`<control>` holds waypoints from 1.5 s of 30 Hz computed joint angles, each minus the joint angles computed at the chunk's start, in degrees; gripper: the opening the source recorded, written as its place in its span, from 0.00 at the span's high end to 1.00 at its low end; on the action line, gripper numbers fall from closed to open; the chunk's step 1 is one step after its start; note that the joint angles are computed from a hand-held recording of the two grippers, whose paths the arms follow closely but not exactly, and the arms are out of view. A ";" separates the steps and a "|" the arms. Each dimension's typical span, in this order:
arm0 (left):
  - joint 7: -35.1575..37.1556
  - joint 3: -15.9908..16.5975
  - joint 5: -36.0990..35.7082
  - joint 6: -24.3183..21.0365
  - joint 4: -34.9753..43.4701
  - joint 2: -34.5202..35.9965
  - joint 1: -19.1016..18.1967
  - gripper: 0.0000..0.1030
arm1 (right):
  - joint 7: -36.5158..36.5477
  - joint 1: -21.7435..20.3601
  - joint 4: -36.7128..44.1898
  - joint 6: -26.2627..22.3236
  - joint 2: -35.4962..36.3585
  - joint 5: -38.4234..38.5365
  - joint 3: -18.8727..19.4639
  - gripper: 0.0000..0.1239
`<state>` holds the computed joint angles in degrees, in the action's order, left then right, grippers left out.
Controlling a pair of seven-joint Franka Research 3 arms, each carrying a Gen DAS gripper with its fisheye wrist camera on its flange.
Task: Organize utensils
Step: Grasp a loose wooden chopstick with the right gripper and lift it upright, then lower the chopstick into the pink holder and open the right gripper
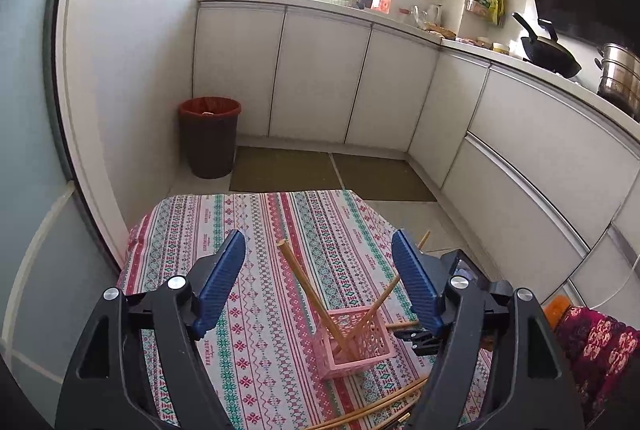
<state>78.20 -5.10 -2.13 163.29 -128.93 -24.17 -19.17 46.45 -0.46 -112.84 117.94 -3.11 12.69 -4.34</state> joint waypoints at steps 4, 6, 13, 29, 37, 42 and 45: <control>-0.47 -0.65 0.30 -0.98 0.86 1.41 0.49 0.29 | 1.09 0.24 2.47 -0.73 3.19 2.59 0.22 0.54; -0.70 -0.97 0.41 -1.61 1.38 2.08 0.71 0.29 | 2.27 0.49 2.40 0.53 3.36 2.29 0.48 0.68; -0.17 -0.62 -0.69 -1.31 1.09 1.22 0.25 0.29 | 4.48 -1.28 -1.06 -0.12 -0.45 2.20 -0.85 0.94; -2.66 2.95 -3.92 1.80 -2.80 -6.04 -1.20 0.29 | 29.00 -2.07 -18.01 33.90 -34.69 11.79 2.63 0.94; -3.48 5.70 -4.75 3.59 -5.01 -8.98 -2.18 0.28 | 59.52 -24.01 -21.24 61.37 -31.55 2.36 30.23 0.94; -3.05 7.38 -5.21 2.44 -5.14 -8.85 -2.26 0.28 | 67.42 -29.31 -23.25 63.82 -29.43 -0.40 36.26 0.94; -2.53 7.82 -5.85 1.44 -5.12 -8.46 -2.19 0.28 | 71.69 -32.96 -24.27 65.26 -28.40 -2.20 39.83 0.94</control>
<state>75.66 2.73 -7.98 164.73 -134.05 -32.63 -21.36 118.14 -33.41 -137.10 183.19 -31.50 10.50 35.49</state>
